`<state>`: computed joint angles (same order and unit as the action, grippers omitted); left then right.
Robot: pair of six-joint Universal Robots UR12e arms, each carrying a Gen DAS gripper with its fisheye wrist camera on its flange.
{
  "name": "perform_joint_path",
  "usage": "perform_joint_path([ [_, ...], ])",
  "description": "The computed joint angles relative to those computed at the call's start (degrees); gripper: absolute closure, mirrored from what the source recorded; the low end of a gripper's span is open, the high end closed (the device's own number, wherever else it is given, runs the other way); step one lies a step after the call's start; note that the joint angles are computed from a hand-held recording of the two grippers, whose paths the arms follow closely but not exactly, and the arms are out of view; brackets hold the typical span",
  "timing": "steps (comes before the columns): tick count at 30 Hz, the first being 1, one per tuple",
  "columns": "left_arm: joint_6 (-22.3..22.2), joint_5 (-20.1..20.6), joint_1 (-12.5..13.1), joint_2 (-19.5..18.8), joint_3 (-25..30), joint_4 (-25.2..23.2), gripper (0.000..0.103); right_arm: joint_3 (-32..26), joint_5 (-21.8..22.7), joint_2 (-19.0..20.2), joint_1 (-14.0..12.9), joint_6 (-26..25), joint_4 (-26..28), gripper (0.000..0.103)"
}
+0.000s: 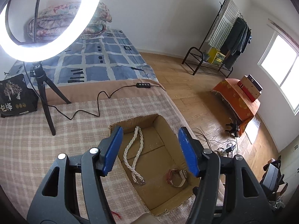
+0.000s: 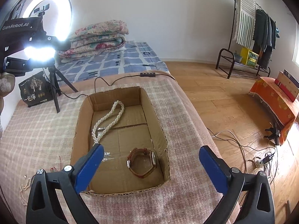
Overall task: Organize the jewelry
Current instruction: 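Move the left tool to the long pearl necklace while the right tool approaches the blue bangle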
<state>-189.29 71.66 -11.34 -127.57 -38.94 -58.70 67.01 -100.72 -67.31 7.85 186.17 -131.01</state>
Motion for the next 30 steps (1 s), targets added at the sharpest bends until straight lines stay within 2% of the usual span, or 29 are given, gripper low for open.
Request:
perform_joint_path([
  [14, 0.93, 1.10, 2.74, 8.60, -12.16, 6.02, 0.039, 2.13, 6.84, -2.69, -0.28, 6.10, -4.05, 0.000],
  [20, 2.35, 2.31, 4.82, 13.64, -19.25, 9.47, 0.039, 3.08, 8.43, -3.44, 0.69, 3.49, -6.18, 0.000],
  [30, 3.69, 1.91, 8.79, 20.91, -29.74, 11.62, 0.039, 4.56, 8.91, -4.01, 3.12, -1.62, -8.66, 0.000],
])
